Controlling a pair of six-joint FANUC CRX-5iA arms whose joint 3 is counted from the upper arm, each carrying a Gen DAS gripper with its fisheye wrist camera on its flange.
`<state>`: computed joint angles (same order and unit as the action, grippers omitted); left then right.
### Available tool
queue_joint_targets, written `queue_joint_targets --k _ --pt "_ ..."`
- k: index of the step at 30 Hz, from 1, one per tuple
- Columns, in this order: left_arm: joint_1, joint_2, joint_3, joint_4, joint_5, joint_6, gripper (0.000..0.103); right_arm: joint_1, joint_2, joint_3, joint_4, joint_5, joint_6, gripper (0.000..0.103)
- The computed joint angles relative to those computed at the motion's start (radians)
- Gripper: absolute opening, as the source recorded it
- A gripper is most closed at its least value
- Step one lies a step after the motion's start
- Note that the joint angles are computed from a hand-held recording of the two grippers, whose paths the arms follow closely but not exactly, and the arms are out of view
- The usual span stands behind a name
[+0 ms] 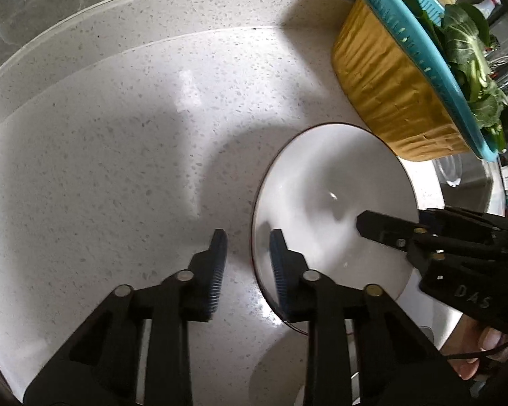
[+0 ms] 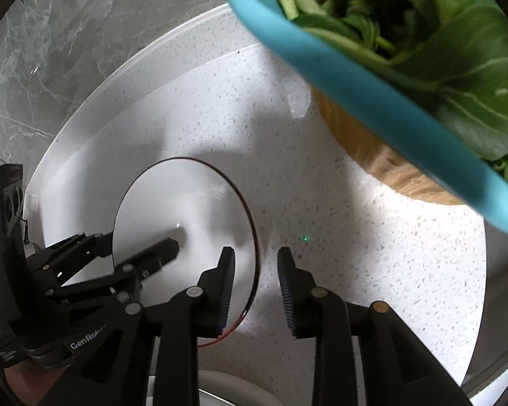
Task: Organize plates and bowls
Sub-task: 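Lift the red-printed bowl with both tools and carry it over the nested bowls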
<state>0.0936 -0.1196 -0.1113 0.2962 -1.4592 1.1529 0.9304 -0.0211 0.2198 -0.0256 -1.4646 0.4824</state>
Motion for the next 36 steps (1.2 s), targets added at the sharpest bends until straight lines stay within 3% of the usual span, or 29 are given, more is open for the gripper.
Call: queue_joint_targets --k 1,2,7,24,36 --pt "-0.001 0.0 -0.004 0.007 -0.003 -0.009 0.016 0.002 0.003 0.002 0.0 -0.005 0.005 0.026" --pt "-0.004 -0.002 -0.008 0.012 -0.004 -0.012 0.012 0.005 0.007 0.005 -0.001 -0.008 0.01 0.017" --pt "-0.01 -0.015 -0.019 0.012 0.011 -0.016 0.012 0.019 0.015 0.012 0.012 -0.014 0.012 0.016" --pt "-0.015 0.005 0.088 0.049 -0.118 -0.02 0.011 0.038 -0.004 0.07 0.055 -0.078 -0.01 0.011" --pt "0.04 -0.126 0.082 0.106 -0.235 -0.093 0.011 0.146 -0.088 0.098 0.112 -0.136 -0.079 0.014"
